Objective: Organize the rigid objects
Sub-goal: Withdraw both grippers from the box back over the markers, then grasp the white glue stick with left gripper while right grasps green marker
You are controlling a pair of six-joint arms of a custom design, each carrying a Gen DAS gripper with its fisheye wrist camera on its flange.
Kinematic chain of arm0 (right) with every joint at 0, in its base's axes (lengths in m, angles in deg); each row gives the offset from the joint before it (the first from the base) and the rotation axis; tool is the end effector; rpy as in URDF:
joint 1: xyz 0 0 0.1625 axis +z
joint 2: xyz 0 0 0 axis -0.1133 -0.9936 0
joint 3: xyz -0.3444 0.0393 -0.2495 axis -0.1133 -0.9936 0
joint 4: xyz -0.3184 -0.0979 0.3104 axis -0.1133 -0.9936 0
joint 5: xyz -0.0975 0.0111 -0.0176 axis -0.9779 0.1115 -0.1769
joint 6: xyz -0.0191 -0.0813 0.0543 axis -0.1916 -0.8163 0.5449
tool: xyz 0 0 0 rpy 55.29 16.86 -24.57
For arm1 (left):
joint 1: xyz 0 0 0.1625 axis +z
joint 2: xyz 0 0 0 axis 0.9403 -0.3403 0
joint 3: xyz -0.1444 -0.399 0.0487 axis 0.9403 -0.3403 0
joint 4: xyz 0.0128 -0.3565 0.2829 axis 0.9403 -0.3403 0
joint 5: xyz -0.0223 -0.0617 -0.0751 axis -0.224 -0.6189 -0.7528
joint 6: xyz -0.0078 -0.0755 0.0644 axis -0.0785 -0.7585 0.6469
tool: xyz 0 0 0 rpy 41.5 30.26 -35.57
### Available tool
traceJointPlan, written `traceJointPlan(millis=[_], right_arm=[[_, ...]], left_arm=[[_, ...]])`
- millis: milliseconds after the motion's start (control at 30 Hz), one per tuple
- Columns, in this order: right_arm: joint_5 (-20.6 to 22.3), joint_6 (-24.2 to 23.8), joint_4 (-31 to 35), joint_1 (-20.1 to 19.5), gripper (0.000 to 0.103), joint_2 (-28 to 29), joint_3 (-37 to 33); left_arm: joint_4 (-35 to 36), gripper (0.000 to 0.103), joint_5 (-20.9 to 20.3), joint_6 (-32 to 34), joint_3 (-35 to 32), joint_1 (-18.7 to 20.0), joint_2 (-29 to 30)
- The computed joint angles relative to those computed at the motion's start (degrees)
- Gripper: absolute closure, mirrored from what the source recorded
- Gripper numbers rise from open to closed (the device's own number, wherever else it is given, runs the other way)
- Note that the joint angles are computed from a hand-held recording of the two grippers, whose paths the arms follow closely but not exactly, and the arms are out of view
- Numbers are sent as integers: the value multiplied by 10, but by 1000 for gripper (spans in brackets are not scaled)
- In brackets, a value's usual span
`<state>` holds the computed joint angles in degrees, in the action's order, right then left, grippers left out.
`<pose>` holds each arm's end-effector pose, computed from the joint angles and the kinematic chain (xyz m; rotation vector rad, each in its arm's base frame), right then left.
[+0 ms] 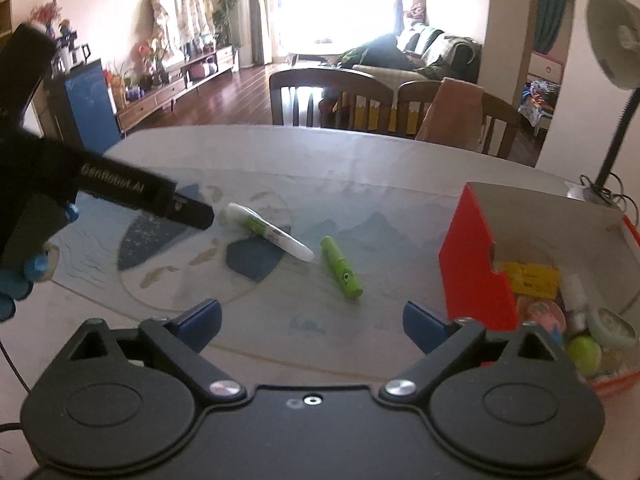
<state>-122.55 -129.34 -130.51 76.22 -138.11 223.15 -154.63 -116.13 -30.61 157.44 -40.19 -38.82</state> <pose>-0.0060 -0.4062 0.2787 1.1564 -2.3810 0.6021 -0.3045 -0.4211 -0.0398 0.0767 2.3601 -0.9115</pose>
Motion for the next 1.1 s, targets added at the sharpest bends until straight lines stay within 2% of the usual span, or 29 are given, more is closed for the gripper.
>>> traceJointPlan(millis=[267,533,700,933,1100], right_arm=[[-41,-6,-73,21,14,126,-46],[-73,-1,-154,33,28,226,-78],[-81,-3,-178,31,32,254,-87],[-85,-2,-178,28,39,269,-95],[-85,1,-181,28,42,278,-101]], left_arm=[[4,1,2,-6,-56,73,35],[53,0,13,-22,-135,127,83],[108,1,18,-60,-176,144,108],[184,1,32,-107,-215,147,135],[191,1,35,-114,-212,149,136]])
